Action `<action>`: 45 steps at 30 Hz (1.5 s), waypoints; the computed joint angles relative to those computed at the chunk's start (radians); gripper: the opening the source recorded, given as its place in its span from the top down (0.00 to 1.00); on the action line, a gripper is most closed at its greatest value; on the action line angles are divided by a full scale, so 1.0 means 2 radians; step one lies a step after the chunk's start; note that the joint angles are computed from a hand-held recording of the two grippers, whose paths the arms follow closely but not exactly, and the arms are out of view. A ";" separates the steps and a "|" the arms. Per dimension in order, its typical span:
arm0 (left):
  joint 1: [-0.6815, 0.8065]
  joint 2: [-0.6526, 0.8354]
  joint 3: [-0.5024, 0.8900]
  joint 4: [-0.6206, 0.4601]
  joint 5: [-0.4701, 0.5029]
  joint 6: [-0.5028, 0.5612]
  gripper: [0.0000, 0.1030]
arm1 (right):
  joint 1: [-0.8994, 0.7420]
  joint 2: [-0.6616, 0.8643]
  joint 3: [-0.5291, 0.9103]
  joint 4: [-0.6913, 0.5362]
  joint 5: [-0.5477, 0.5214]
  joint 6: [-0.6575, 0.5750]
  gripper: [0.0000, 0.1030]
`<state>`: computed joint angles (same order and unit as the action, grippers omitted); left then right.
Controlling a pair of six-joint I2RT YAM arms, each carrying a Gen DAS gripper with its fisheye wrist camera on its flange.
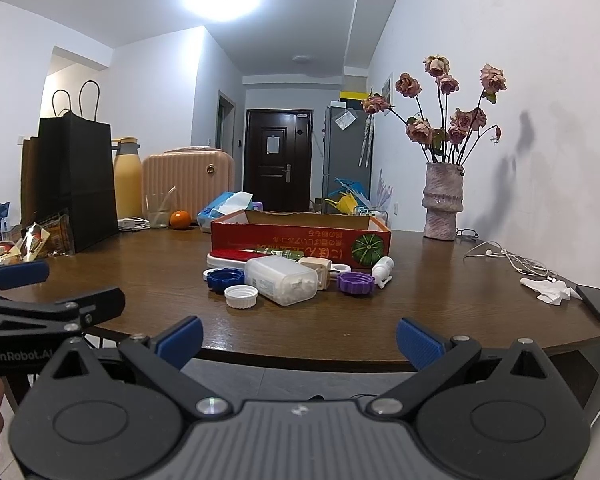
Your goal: Organize rigid objects
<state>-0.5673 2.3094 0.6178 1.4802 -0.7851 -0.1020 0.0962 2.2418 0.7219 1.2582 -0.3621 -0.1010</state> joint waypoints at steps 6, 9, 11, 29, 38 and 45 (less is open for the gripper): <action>0.000 0.000 -0.001 0.001 0.000 0.000 0.00 | 0.000 0.000 0.000 0.000 0.000 0.001 0.00; 0.000 0.000 -0.001 0.001 0.000 -0.001 0.00 | 0.000 -0.001 -0.002 0.003 0.002 0.002 0.00; 0.000 0.000 -0.002 -0.001 0.001 -0.002 0.00 | 0.001 -0.001 -0.003 0.006 0.007 0.005 0.00; 0.043 0.005 0.031 -0.031 0.004 0.007 0.00 | 0.007 0.038 0.056 -0.009 0.034 0.023 0.00; 0.091 -0.021 0.081 -0.151 0.069 -0.032 0.00 | 0.007 0.073 0.149 -0.083 0.039 0.036 0.00; 0.118 -0.004 0.123 -0.178 0.087 -0.021 0.00 | 0.009 0.100 0.232 -0.155 0.017 0.043 0.00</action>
<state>-0.3305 2.3017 0.8641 1.1234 -0.6117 -0.1448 0.1140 2.4421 1.1863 0.9478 -0.3285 -0.0158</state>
